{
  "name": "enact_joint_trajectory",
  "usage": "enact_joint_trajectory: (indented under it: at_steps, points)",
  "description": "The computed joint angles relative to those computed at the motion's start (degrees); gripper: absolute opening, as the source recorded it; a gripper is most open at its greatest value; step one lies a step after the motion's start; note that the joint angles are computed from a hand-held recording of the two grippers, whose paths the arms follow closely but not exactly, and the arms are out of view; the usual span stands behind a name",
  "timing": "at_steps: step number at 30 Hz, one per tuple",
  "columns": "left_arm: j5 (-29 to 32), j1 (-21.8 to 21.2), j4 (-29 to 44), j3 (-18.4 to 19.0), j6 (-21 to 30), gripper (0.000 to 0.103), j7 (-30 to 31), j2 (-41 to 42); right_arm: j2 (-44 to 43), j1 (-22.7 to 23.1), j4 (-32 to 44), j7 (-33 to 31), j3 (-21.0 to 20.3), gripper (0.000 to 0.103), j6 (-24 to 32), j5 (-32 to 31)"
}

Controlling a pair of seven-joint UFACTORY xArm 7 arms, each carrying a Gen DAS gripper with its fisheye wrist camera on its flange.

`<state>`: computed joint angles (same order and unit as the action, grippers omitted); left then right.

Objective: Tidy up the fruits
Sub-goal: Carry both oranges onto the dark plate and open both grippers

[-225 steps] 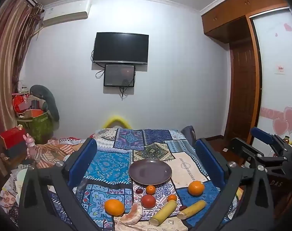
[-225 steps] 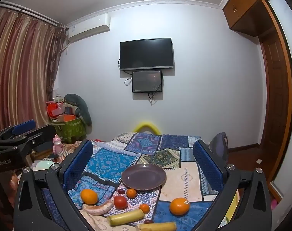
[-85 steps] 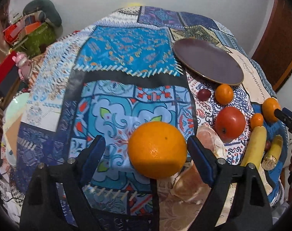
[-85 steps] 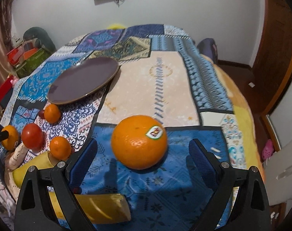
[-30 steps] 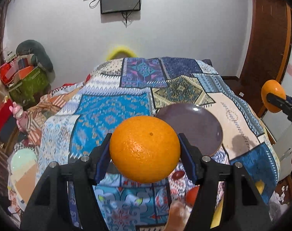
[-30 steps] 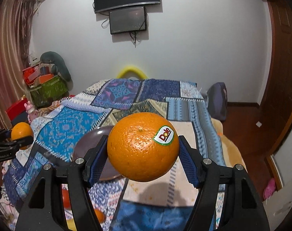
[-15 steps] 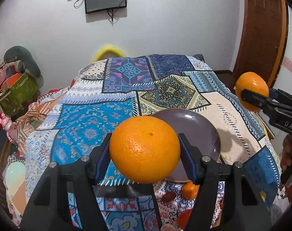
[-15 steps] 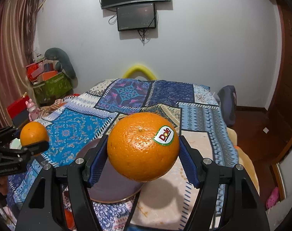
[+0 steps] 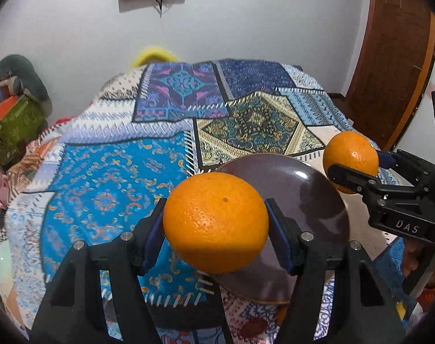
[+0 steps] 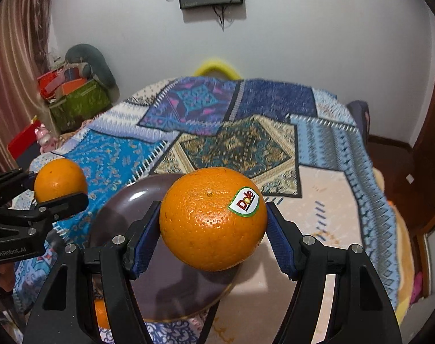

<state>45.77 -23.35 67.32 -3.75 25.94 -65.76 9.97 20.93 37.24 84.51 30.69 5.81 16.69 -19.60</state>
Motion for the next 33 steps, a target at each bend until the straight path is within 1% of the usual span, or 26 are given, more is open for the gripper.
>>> enact_joint_trajectory:
  at_steps: [3,8,11,15,19,23,26,28,31,33]
  points:
    - [-2.47,0.53,1.52,-0.03,-0.08,0.065,2.57,2.27,1.95,-0.85,2.27,-2.13,0.92,0.067,1.74,1.55]
    - [-6.87,0.67,3.28,1.16,-2.42,0.065,5.66,5.36,5.06,-1.0,6.6,-5.31,0.98,0.067,5.14,3.0]
    - [-9.12,0.44,4.47,1.87,-2.73,0.065,8.16,6.81,6.57,-1.25,8.54,-6.96,1.25,0.067,6.12,4.39]
    - [-9.76,-0.47,5.85,3.29,-2.83,0.065,9.46,8.19,8.04,-0.64,10.5,-8.57,0.86,0.067,7.14,4.69]
    - [-12.87,-0.17,6.61,3.46,-3.93,0.065,11.13,9.39,9.44,-0.32,12.34,-10.51,0.91,0.067,8.0,5.11]
    - [-14.78,-0.68,7.57,3.79,-2.79,0.065,12.73,10.46,10.56,-1.06,13.63,-12.47,1.99,0.067,9.12,7.58]
    - [-15.85,-0.9,7.45,4.17,-3.12,0.065,12.96,10.77,11.46,-1.22,14.79,-13.78,2.3,0.067,10.61,9.12]
    - [-16.21,-1.16,7.21,4.57,-3.56,0.065,12.37,10.67,11.65,-0.8,14.95,-14.03,1.9,0.067,11.06,9.1]
    - [-16.55,-1.56,7.85,4.73,-2.45,0.065,12.41,10.92,11.54,-0.03,15.09,-13.99,1.23,0.068,11.77,8.4]
    - [-15.4,-2.26,8.13,5.13,-1.62,0.066,12.07,10.85,11.19,-1.16,14.76,-15.63,2.68,0.069,11.29,9.99]
